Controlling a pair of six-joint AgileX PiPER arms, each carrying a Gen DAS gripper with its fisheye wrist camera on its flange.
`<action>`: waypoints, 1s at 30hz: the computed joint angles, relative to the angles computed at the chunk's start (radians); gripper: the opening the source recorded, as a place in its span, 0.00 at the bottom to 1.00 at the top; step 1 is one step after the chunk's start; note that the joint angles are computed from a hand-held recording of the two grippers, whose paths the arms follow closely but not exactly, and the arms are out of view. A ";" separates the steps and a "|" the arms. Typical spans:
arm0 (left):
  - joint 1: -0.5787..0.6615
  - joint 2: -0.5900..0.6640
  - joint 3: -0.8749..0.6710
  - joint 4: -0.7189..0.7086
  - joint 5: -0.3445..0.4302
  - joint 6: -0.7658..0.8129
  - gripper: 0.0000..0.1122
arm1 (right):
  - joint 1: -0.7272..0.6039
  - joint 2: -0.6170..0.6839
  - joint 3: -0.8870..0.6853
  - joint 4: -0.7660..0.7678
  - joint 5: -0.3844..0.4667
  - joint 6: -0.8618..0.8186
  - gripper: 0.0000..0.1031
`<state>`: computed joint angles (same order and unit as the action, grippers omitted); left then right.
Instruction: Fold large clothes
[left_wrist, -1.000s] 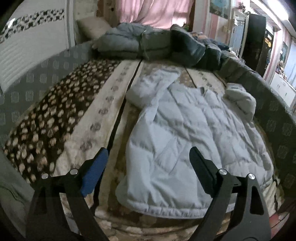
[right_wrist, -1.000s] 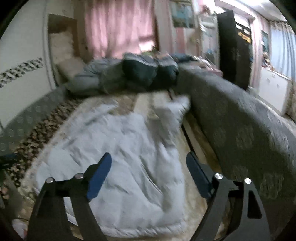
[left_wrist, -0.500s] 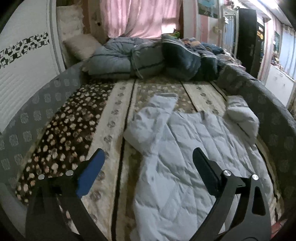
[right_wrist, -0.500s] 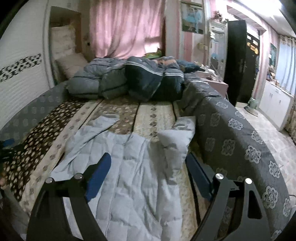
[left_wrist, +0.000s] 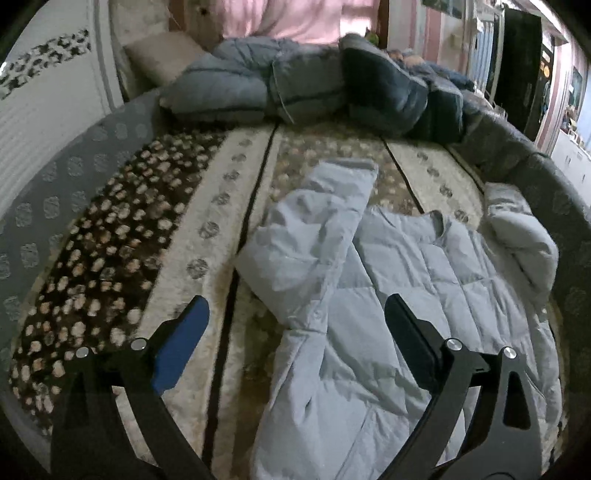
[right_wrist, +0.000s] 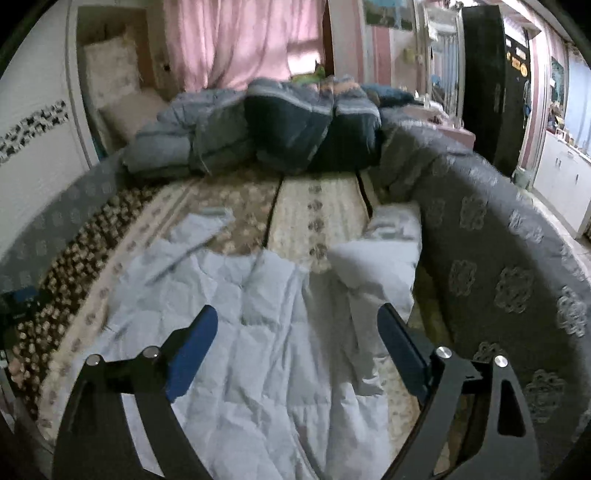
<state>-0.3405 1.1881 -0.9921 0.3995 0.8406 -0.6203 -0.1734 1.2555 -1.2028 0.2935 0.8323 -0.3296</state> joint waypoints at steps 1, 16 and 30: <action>0.018 0.041 -0.001 -0.018 -0.039 0.016 0.85 | 0.004 0.026 0.007 -0.003 -0.015 0.002 0.86; 0.056 0.770 -0.347 0.034 -0.174 -0.018 0.68 | 0.066 0.313 0.077 0.019 -0.236 -0.007 0.86; 0.143 0.535 -0.071 0.209 -0.173 0.055 0.04 | 0.164 0.330 0.098 -0.053 -0.335 0.055 0.86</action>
